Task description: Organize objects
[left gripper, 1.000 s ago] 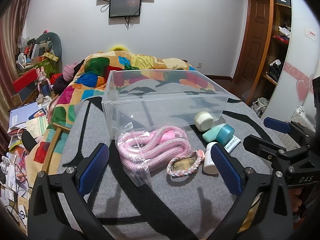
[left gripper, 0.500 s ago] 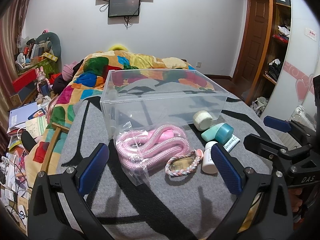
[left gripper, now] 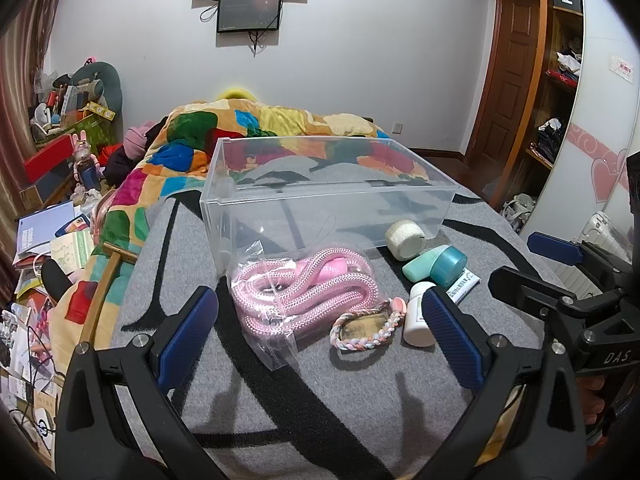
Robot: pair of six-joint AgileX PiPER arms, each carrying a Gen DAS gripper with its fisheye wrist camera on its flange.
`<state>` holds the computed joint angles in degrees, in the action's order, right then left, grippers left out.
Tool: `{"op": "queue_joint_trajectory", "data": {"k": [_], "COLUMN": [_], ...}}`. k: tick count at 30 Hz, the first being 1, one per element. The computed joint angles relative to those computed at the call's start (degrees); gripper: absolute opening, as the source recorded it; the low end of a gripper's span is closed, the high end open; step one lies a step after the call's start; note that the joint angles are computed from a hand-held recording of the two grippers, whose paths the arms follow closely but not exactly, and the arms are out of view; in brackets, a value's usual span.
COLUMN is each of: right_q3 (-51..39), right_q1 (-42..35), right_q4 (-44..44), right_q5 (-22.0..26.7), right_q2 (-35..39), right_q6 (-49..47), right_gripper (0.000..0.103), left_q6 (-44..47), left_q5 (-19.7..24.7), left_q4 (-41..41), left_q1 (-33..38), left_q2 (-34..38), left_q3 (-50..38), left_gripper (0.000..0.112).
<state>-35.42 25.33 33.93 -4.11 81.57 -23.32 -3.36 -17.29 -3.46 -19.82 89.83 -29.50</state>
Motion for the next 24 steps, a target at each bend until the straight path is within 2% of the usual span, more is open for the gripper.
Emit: {"op": "queue_joint_trajectory", "data": {"k": [1,14,24], "right_q3": [0.0,-0.1,-0.1], "right_q1": [0.2,-0.1,0.0], "right_q4": [2.0,-2.4,-1.4], "right_q5": [-0.1,0.1,0.1], "right_q2": [-0.1,0.1,0.1], "right_q6": [-1.9,2.5,1.6], "right_gripper": [0.103,0.103,0.103], "left_q6": [0.0,0.3,0.7], "left_q5": [0.0,0.0,-0.1], "left_q4": [-0.1,-0.5,-1.1], "left_q1": [0.0,-0.2,-0.5], "left_q2": [0.0,0.0,0.2], "left_q3": [0.0,0.1,0.1], "left_gripper": [0.103,0.103,0.103]}}
